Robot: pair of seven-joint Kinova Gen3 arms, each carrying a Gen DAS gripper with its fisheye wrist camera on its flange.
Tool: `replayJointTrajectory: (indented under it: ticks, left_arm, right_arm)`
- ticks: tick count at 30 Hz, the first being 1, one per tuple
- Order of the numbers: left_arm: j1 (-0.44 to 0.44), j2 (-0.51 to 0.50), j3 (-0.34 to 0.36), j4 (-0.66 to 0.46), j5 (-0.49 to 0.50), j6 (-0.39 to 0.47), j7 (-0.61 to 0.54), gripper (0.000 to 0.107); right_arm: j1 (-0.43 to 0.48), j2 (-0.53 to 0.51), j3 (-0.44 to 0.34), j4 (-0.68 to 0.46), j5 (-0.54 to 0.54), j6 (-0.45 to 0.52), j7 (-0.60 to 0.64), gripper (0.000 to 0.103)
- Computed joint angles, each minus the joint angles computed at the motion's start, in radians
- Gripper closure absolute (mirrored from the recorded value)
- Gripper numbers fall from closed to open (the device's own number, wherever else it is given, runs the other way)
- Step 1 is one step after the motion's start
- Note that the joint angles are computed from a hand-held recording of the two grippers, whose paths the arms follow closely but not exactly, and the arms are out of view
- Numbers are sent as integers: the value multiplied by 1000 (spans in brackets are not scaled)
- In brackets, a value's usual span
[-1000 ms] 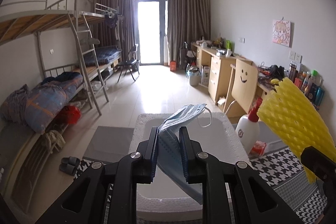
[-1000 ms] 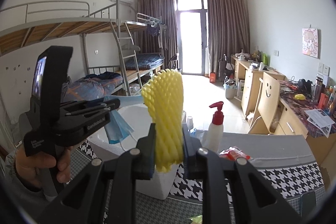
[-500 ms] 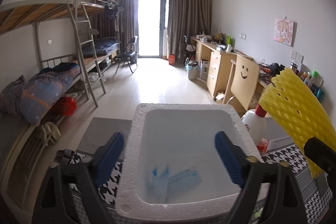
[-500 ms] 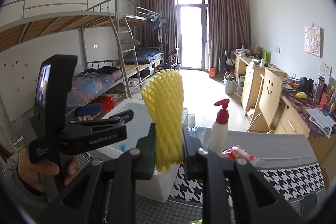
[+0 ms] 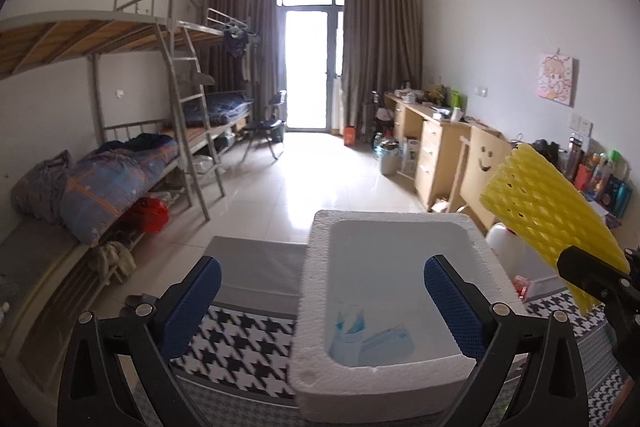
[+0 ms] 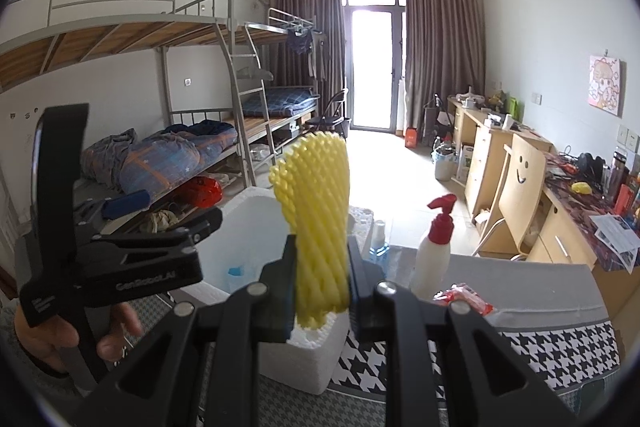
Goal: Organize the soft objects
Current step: 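Open the left gripper over the foam box to drop the blue mask, then lower the yellow sleeve into the foam box and open the right gripper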
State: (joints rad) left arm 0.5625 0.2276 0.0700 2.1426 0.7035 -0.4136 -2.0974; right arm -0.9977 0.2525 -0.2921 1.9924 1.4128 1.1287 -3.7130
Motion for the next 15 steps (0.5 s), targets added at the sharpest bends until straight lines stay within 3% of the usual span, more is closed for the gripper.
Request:
replayJointTrajectory:
  ticks: [10, 15]
  left_arm:
    - [1, -13, 2, 41, 46, -73, -28, 6]
    - [-45, -28, 30, 68, -29, -77, 35, 6]
  right_arm:
    - [33, 5, 13, -12, 9, -58, 41, 78]
    - [55, 8, 23, -15, 10, -103, 50, 78]
